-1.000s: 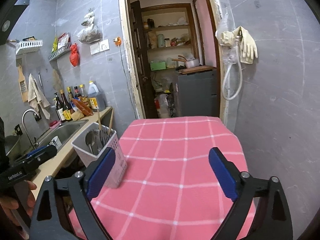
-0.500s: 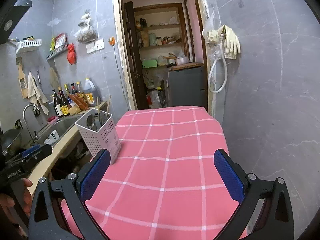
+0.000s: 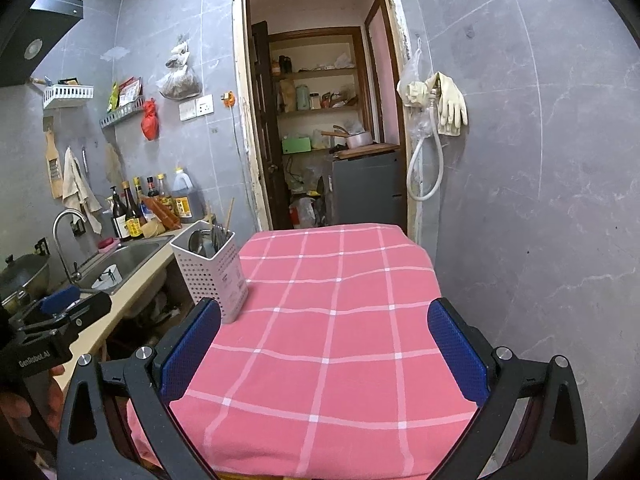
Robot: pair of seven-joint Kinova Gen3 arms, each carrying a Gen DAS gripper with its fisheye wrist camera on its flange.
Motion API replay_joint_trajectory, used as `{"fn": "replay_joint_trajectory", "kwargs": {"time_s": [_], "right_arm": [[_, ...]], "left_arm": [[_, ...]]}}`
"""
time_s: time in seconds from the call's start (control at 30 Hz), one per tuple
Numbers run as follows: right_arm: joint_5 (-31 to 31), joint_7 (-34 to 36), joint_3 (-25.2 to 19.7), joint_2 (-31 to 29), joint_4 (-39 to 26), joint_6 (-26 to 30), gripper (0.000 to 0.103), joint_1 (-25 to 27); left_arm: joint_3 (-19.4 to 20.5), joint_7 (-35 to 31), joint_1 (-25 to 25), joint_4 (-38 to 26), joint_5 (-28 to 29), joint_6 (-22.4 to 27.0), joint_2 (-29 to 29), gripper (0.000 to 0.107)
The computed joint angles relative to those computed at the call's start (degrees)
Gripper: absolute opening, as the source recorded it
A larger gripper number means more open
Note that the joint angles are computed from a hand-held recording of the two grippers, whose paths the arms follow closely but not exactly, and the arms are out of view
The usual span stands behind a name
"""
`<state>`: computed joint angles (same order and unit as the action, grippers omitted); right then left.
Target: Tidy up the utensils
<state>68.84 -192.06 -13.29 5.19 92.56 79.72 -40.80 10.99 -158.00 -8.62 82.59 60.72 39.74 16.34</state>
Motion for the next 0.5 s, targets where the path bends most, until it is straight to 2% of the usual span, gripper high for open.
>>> {"fn": "replay_joint_trajectory", "kwargs": {"time_s": [0.5], "right_arm": [[-0.07, -1.66, -0.49, -0.53, 1.08, 1.02, 0.102, 0.2]], "left_arm": [[-0.43, 0.06, 0.14, 0.12, 0.41, 1.67, -0.14, 0.103]]}}
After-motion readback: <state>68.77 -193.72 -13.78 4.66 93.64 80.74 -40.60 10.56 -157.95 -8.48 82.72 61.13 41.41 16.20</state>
